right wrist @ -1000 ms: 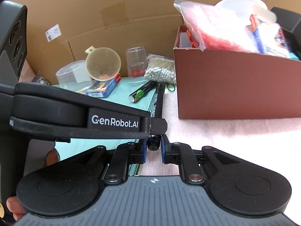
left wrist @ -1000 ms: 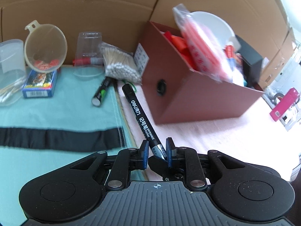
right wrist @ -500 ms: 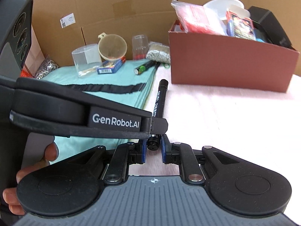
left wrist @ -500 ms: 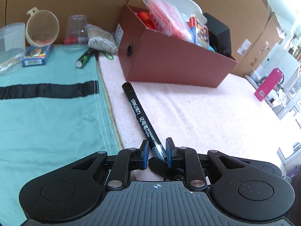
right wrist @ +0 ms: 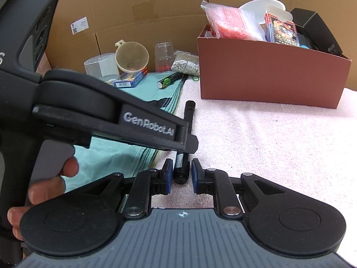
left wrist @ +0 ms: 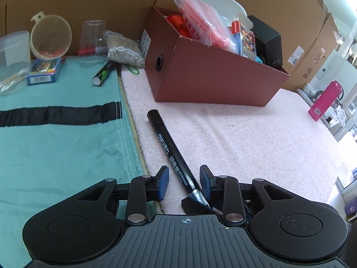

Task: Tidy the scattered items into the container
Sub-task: 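Lift the black marker with the right gripper, then carry the black marker into the red box with the right gripper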

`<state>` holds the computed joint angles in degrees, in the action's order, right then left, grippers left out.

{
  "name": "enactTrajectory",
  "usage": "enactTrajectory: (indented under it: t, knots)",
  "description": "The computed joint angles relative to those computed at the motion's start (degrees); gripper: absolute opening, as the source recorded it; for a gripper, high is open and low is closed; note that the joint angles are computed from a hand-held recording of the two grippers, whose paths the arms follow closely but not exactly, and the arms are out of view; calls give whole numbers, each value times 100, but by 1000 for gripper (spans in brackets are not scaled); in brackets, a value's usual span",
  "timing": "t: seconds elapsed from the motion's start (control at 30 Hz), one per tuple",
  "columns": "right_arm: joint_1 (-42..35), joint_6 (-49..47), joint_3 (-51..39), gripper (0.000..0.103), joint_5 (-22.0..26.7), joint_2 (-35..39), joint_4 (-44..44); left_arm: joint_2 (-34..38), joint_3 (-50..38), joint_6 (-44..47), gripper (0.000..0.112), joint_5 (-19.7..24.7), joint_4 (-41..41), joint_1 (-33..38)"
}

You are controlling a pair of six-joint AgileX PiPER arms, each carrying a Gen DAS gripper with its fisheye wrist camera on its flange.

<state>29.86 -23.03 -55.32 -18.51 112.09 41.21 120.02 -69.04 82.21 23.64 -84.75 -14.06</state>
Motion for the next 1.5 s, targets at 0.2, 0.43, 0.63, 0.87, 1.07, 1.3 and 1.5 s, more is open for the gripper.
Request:
enactTrajectory:
  t: [0.2, 0.43, 0.63, 0.87, 1.07, 1.3, 1.5]
  knots:
    - [-11, -349, -297, 31, 51, 185, 247, 128, -285, -391, 39, -27, 521, -57]
    - [-85, -419, -516, 29, 72, 365, 164, 254, -519, -832, 42, -94, 900, -55]
    - [-239, -5, -486, 17, 207, 327, -310, 359, -675, -1204, 41, -219, 1234, -176]
    - [-263, 592, -82, 17, -13, -23, -732, 16, -398, -1001, 33, -328, 974, -319]
    - [-263, 912, 407, 17, -480, -583, -958, -616, -26, -338, 32, -628, 253, -581]
    - [-442, 1109, 404, 17, -737, -951, -1328, -987, -227, -70, 30, -899, -80, -779]
    - [-701, 729, -164, 17, -732, -864, -1322, -725, -1137, -609, 32, -957, 471, -862]
